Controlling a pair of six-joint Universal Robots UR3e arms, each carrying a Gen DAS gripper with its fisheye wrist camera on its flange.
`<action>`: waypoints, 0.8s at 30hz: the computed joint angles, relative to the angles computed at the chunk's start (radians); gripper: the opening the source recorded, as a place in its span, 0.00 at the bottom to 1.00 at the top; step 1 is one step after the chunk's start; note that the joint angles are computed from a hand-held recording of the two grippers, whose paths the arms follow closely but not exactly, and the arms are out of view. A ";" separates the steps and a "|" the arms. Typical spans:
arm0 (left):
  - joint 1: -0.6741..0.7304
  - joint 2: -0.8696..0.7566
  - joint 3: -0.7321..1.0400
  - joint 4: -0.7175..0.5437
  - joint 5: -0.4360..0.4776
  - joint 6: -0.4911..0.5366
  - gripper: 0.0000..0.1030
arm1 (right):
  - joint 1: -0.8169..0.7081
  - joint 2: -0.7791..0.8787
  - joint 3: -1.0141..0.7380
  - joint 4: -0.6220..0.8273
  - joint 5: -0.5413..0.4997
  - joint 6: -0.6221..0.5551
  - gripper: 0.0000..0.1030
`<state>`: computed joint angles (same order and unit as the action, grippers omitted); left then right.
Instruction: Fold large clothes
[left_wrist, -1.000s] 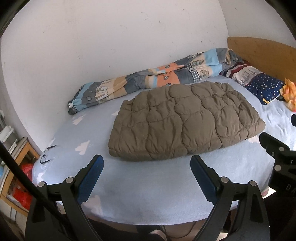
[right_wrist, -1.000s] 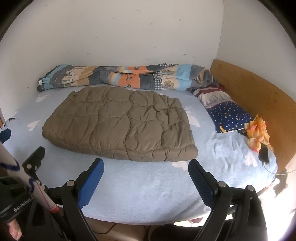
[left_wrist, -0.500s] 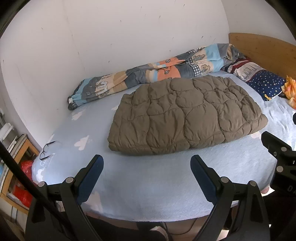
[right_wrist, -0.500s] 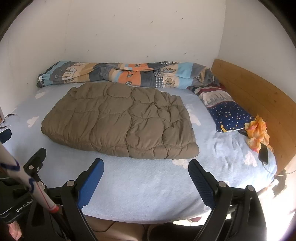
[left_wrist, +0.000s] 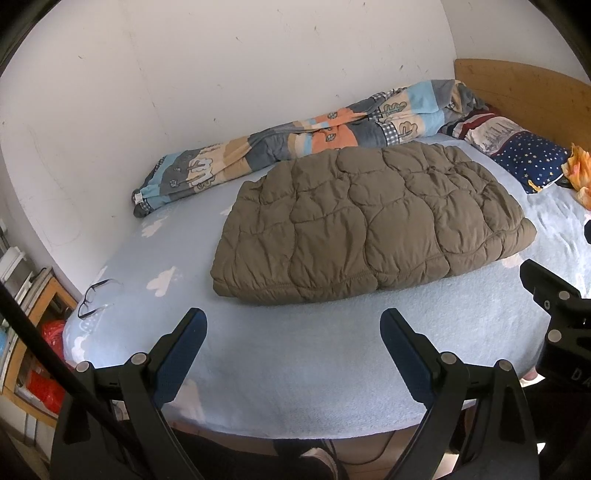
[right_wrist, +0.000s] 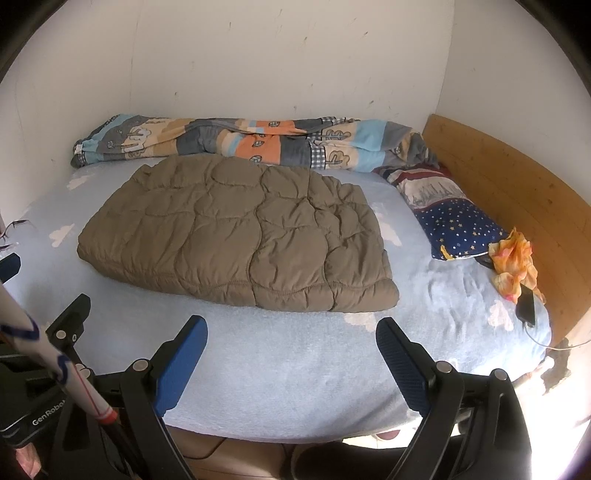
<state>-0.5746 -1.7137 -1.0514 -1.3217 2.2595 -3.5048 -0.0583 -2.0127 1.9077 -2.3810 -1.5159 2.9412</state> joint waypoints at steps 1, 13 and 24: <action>0.001 0.000 -0.001 -0.001 -0.002 0.001 0.91 | -0.004 0.000 0.001 -0.002 0.005 -0.003 0.92; -0.003 -0.002 -0.003 -0.003 -0.003 0.001 0.91 | -0.033 -0.016 0.024 0.004 0.027 -0.033 0.92; -0.003 -0.006 0.000 -0.006 -0.007 -0.002 0.91 | -0.044 -0.021 0.034 0.005 0.033 -0.051 0.92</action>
